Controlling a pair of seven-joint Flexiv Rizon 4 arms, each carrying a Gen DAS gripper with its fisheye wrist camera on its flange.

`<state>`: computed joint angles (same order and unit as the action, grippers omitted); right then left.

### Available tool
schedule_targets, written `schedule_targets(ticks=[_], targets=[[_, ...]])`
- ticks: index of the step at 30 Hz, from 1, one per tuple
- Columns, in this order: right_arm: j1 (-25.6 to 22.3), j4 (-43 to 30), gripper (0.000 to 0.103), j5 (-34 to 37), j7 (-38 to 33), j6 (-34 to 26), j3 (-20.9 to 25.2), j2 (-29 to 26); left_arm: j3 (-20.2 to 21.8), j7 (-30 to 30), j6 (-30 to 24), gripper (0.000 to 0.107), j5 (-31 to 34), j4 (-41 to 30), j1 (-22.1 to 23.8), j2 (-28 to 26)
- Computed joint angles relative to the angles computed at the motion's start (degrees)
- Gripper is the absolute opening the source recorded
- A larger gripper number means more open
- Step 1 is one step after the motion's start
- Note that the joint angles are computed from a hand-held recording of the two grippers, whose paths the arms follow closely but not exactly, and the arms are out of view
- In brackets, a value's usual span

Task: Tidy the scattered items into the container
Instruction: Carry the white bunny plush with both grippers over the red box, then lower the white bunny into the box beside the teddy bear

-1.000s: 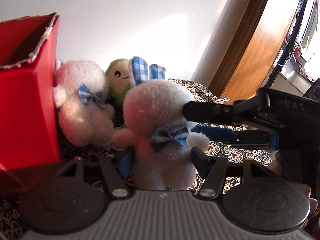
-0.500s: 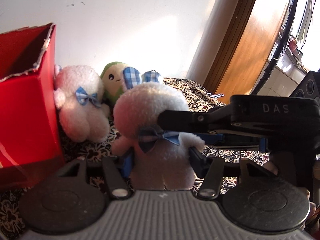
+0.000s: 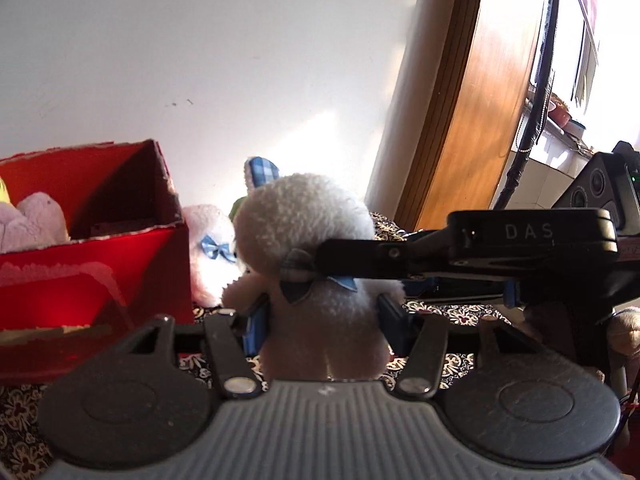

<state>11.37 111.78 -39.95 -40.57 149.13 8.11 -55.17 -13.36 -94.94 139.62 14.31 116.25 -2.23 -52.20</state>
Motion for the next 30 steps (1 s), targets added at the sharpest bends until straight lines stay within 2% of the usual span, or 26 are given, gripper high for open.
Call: schedule_targets(ticks=[5, 9, 13, 19, 24, 30], targets=[[2.45, -1.63, 0.040, 1.21, -2.96, 3.24, 0.36, 0.37, 3.51, 1.52, 7.89, 0.058, -2.88, 4.23, -2.01, 2.85], [4.19, -5.43, 0.041, 0.25, -2.54, 2.24, 0.08, 0.25, 5.77, 3.89, 11.08, 0.059, -5.48, 5.97, -2.73, 4.67], [5.06, -11.20, 0.041, -3.35, 1.38, -0.55, -0.02, -0.77, 6.97, 5.81, 11.76, 0.059, -7.13, 6.86, -1.87, 6.51], [7.17, -19.83, 0.041, -6.51, 5.96, -5.95, -0.69, -3.23, 7.43, 6.37, 8.28, 0.059, -7.64, 5.85, 1.64, 8.11], [5.94, -29.61, 0.041, -15.49, 18.19, -11.35, -0.31, -7.67, 6.91, 5.97, 2.72, 0.059, -6.90, 3.49, 4.63, 8.13], [5.16, -45.40, 0.041, -33.57, 42.91, -17.04, -3.09, -14.20, 6.84, 7.85, -5.36, 0.058, -8.75, 0.56, 5.89, 7.51]])
